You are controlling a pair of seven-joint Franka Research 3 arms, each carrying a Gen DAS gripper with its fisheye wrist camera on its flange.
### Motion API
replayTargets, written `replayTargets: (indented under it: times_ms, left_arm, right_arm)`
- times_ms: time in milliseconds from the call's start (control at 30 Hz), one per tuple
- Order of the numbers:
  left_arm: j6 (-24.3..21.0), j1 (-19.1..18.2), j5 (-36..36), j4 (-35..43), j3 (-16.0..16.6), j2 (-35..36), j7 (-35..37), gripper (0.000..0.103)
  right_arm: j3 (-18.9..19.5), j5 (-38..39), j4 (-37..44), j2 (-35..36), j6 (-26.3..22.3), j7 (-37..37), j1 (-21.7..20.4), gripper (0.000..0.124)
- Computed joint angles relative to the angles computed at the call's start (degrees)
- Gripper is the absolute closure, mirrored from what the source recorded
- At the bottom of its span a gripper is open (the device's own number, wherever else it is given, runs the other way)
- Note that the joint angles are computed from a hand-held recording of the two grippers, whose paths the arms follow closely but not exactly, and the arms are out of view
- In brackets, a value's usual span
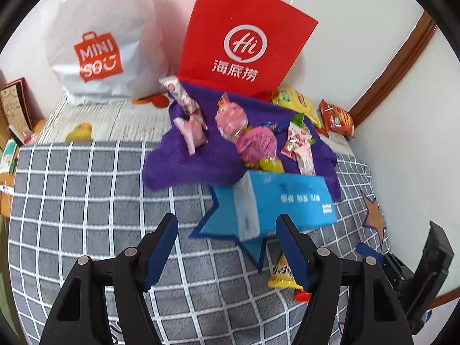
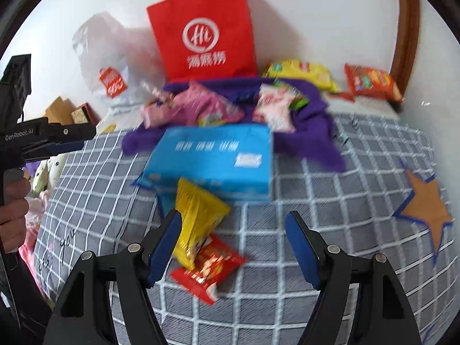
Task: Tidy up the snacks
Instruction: 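Pull both tools back from the towel toward the remaining snacks, then grasp the yellow triangular snack bag with the right tool, then hold the yellow bag in the right tool while the left tool moves to the red packet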
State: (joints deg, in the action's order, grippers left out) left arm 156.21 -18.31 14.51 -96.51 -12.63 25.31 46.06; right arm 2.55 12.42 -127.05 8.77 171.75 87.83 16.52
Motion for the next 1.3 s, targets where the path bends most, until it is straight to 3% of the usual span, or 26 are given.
replayTargets:
  times_ms: [133,300,467,500,600,700,867,1000,1100,1300]
  left_arm:
    - [1.42,0.13,-0.14,-3.46,-0.07,-1.55,-0.71,0.034]
    - [4.32,0.39,0.26,-7.85,0.17,-3.6,-1.46,0.034]
    - [6.41,1.21,0.06,-10.46,-0.13,-4.28,-2.41,0.034]
    - [6.68,1.39,-0.14,-10.89,-0.25,-4.34,-2.32,0.034]
    - [7.56,1.57,-0.2,-12.19,-0.22,-4.62,-2.44,0.034]
    - [8.29,1.93,-0.62,-13.14,-0.51,-4.69,-2.18,0.035]
    - [8.47,1.67,-0.49,-13.08,-0.4,-3.9,-2.37,0.034]
    - [7.88,1.74,-1.16,-12.05,-1.1,-2.28,-1.55,0.034]
    - [7.45,1.89,-2.18,-10.91,-1.94,-0.66,-0.47,0.034]
    - [6.32,1.45,-3.4,-8.42,-3.04,2.03,2.39,0.034]
  right_arm:
    - [4.49,8.69,1.59,1.94,-0.49,-6.69,-2.34,0.049]
    - [1.57,5.21,5.37,6.19,-1.73,-2.72,1.42,0.049]
    - [1.69,5.11,9.44,10.31,-5.11,-1.43,1.65,0.05]
    - [1.31,4.53,9.97,10.92,-5.36,-0.8,2.1,0.052]
    - [-0.28,2.2,10.54,11.74,-5.86,2.07,3.77,0.073]
    - [1.16,3.27,9.34,10.85,-4.27,1.56,2.67,0.077]
    - [6.26,10.5,5.38,6.11,-1.67,-5.52,-1.19,0.078]
    - [6.38,14.3,1.56,2.05,1.49,-8.54,-1.39,0.078]
    - [1.85,9.5,-1.27,-0.17,3.35,-3.9,1.34,0.078]
    - [-18.39,-24.06,-5.53,-1.99,7.45,24.81,13.34,0.078]
